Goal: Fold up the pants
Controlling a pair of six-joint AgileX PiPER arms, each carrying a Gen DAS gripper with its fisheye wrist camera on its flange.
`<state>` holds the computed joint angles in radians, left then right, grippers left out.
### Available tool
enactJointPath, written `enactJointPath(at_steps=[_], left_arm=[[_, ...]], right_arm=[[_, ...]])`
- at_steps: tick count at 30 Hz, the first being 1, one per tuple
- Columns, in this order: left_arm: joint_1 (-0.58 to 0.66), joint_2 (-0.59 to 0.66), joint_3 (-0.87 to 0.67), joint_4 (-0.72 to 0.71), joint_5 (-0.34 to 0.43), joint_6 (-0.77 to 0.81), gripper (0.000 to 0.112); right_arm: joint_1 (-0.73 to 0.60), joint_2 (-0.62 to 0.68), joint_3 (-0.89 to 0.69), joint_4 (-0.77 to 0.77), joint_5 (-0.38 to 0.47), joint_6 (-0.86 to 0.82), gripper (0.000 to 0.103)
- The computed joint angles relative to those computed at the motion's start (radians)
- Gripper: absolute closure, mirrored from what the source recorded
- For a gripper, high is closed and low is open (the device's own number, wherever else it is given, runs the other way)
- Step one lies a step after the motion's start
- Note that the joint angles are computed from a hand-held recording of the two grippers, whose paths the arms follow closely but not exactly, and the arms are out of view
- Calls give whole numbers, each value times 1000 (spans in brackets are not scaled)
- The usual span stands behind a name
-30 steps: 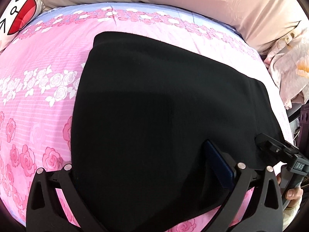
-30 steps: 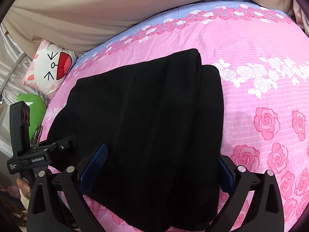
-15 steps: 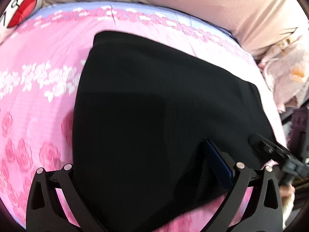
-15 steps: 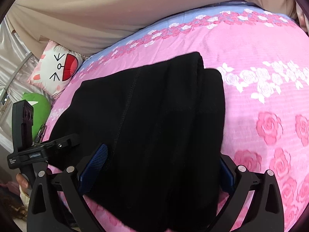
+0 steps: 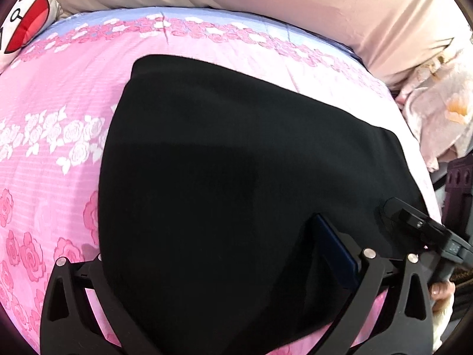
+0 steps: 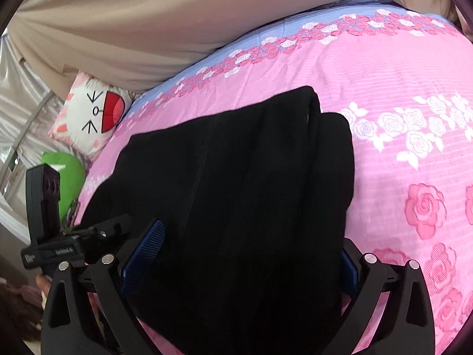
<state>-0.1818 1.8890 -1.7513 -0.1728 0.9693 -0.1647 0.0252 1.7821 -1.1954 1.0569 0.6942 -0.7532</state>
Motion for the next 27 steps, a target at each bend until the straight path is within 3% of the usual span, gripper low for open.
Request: enactJointPath(at_steps=[2,5,6,8,9,10,12,16,21,27], left_arm=[[-10,14,-20,30,5,-36,14],[-24,6,-19,68,8,-70,16],[-36,-4,-13,96,4,-87,24],[-57,-33,3,148,1,-110,40],[-66,-44,4,173,6,-126,54],[-72,-55,5,193,11,-139,69],[-63,-80,8,174,25,-131,76],[-34,-132,41,76,40,-73,79],[-17,-289,157,-21,47,17,80],[-70,-406,123,3,71,32,80]], right_arm=[[-3,7,-2,33,1,-15,5],[17,-12,14,-7,-55,32,37],[1,-12,21,32,-24,7,48],[-18,-24,43,78,3,-14,55],[-14,-35,50,71,-2,-9,57],[-4,-55,63,57,-19,0,58],[4,-89,82,49,-25,8,61],[-5,-168,131,54,5,7,62],[-12,-336,228,6,41,32,62],[-16,-533,239,-57,68,88,62]])
